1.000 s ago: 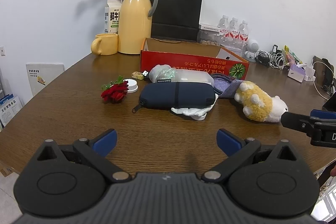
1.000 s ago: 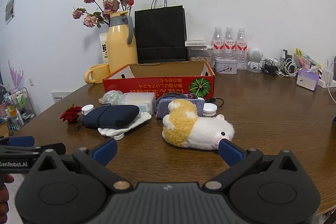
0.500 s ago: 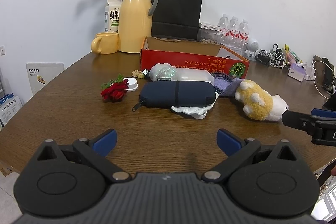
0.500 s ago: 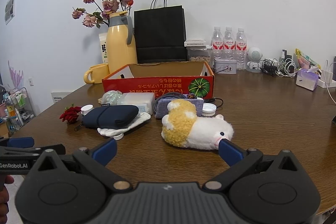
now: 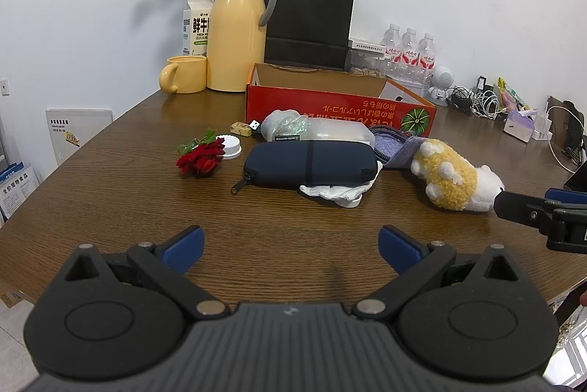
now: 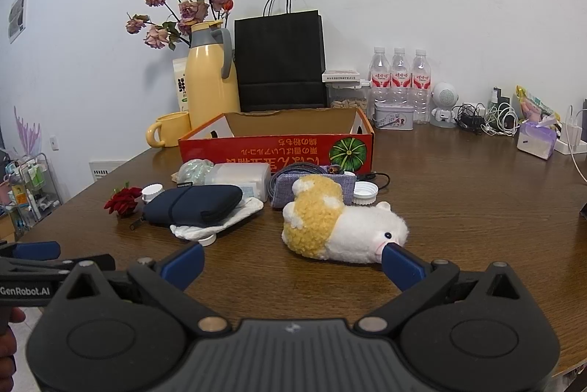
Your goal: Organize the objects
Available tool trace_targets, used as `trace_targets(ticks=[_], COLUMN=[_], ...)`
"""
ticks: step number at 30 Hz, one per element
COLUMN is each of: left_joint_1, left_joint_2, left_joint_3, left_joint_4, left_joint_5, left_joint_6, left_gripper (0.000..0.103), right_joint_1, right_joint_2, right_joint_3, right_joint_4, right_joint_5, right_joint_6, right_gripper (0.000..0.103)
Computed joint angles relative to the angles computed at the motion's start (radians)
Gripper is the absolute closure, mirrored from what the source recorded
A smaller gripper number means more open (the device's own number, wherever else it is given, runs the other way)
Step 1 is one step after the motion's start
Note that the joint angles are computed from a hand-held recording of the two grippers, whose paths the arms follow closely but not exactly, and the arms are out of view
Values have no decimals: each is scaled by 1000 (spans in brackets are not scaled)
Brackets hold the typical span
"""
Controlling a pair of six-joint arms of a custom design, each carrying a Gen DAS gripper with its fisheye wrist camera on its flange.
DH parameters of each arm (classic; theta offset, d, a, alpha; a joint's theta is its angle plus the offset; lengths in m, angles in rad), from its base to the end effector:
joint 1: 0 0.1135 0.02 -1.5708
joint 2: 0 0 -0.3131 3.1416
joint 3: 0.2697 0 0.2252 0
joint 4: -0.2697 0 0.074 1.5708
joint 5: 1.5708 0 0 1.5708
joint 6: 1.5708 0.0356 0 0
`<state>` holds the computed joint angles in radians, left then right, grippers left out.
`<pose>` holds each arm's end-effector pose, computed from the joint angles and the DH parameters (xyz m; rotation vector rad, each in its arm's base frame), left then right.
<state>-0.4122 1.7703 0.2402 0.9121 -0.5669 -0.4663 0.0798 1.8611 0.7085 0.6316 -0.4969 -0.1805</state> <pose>0.2235 -0.0769 0.1457 -0.3652 2.0505 0.0910 0.3415 0.0443 0.1871 -0.5598 1.9763 0.4557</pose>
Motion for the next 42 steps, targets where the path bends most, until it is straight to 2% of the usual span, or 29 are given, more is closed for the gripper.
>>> trace_targets(ticks=[25, 32, 38, 42], left_joint_1=[10, 45, 112, 180], left_joint_2=[4, 10, 5, -1], left_joint_3=[7, 18, 34, 54], left_joint_4=[-11, -15, -21, -42], left_joint_5=[13, 32, 63, 102], left_joint_6=[1, 11, 35, 43], left_gripper=[0, 0, 0, 0], right_joint_1=[-3, 8, 36, 55], right_joint_2=[3, 39, 114, 199], right_joint_3=[16, 46, 187, 364], right_joint_4=[-18, -5, -75, -208], right_joint_5=[-3, 33, 81, 76], right_joint_6=[-3, -1, -69, -155], right_gripper=[0, 0, 0, 0])
